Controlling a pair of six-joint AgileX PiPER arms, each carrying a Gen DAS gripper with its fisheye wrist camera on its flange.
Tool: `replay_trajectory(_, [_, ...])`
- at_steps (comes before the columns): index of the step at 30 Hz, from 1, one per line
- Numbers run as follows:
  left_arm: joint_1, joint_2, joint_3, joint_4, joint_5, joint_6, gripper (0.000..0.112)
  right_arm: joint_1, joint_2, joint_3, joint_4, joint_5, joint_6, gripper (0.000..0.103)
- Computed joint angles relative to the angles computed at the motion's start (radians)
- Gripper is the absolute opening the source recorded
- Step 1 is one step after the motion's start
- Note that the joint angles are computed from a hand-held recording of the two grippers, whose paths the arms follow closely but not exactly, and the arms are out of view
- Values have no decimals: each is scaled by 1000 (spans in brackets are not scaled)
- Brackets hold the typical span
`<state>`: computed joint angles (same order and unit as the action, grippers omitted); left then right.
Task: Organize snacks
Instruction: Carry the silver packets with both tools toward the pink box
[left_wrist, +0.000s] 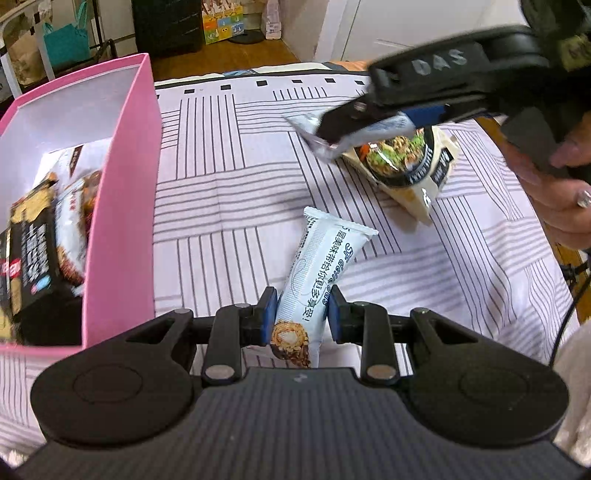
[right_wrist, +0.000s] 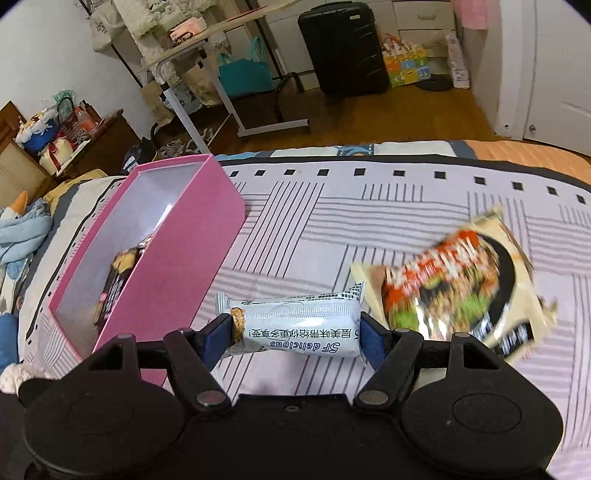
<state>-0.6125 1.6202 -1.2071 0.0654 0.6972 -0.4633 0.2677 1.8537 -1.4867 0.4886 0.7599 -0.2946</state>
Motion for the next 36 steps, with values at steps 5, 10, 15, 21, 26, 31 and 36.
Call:
replay_trajectory(5, [-39,-89,72,43,13,-49,27,13,-143,176,10,-74,0,77])
replay_trajectory(10, [-55,-196,125,46,55,-49,27,62,-270,301,-24,-120,43,77])
replay_trajectory(15, [-32,-296,137,2,130,23,27,114,-342,318,-75,-90,117,77])
replay_trajectory(21, [94,-390,114,-149,219,217,27,201,-397,257,-176,-37,185,77])
replay_trajectory(26, [125,-448,87,-52,266,197,27,297,-388,173,-249,-23,230,77])
replay_trajectory(31, [276,-476,70,-94,274,293,27,355,-308,77,-242,-26,203,77])
replay_trajectory(36, [481,-463,70,-233,259,456,28,393,-188,-28,-174,-45,99,77])
